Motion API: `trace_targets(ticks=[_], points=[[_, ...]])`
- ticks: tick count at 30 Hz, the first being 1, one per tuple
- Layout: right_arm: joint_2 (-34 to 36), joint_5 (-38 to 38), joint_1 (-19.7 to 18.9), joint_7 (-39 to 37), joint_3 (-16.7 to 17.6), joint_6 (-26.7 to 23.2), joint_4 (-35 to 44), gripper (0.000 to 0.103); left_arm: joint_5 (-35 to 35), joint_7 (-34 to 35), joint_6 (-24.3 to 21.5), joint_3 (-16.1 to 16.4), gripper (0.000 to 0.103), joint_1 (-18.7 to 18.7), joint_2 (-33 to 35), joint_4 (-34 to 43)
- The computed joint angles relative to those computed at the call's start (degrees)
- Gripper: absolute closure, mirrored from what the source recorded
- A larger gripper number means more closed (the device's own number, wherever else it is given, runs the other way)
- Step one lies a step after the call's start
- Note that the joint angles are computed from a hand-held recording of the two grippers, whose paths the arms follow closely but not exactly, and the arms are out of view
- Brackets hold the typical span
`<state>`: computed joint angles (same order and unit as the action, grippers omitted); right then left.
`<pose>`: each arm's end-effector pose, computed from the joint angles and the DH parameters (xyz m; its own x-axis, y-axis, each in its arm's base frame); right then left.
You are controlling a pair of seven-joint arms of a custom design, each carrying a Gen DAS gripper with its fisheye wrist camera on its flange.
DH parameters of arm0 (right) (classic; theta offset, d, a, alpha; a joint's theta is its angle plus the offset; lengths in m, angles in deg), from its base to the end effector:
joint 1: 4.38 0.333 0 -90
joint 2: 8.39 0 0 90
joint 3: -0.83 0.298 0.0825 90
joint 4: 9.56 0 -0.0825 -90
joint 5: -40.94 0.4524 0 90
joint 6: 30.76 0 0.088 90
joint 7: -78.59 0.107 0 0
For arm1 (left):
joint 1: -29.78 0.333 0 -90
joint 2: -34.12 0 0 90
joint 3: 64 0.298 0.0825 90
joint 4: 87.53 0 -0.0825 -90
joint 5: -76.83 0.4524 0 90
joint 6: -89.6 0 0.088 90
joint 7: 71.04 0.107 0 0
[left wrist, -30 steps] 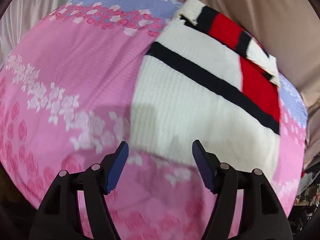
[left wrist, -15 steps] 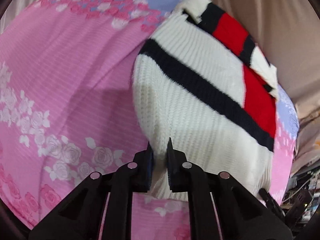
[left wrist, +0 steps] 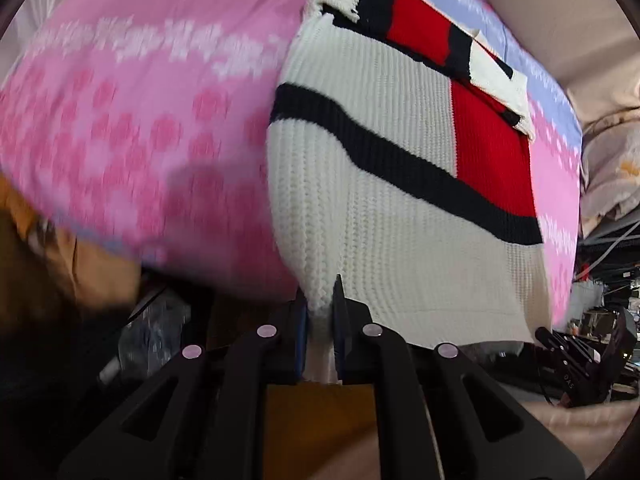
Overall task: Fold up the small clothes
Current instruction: 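Grasp the sweater hem with the right tool while the left tool grasps the hem, then lift the hem and fold it up toward the collar with both tools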
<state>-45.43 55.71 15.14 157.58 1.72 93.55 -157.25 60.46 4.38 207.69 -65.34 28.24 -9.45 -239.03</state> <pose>0.4184 0.1660 0.4561 0.4284 -0.8848 -0.1833 -0.8891 -0.3767 -0.2598 0.4152 -0.0352 0.4569 0.2906 -0.9135 0.2848 -0.9404 -0.3276 -0.0915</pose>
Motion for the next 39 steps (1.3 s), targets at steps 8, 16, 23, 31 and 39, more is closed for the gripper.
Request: trace_targets(ticks=[8, 16, 23, 31, 39], points=[[20.74, 4.28, -1.11, 1.95, -0.45, 28.29, 17.66, 0.099, -2.20, 9.01, 25.72, 1.30, 0.093, -1.53, 20.73, 19.54], [57.85, -4.85, -2.99, 20.21, 0.48, 31.12, 55.53, 0.098, 9.71, -0.16, 31.26, -2.54, 0.088, 1.52, 58.09, 53.69], [63.99, -15.04, -0.03, 33.86, -2.53, 32.72, 61.82, 0.081, 21.50, -13.77, 31.26, -1.12, 0.051, 0.69, 65.58, 60.15], [58.67, -18.23, -1.96, 34.42, -0.55, 32.50, 53.04, 0.044, 13.06, -3.16, 30.75, -5.12, 0.023, 5.04, 62.18, 56.08], [66.42, -11.05, -5.37, 27.21, 3.38, 27.87, 63.28, 0.096, 8.75, 2.16, 23.89, -6.53, 0.097, 5.38, 68.70, 63.73]])
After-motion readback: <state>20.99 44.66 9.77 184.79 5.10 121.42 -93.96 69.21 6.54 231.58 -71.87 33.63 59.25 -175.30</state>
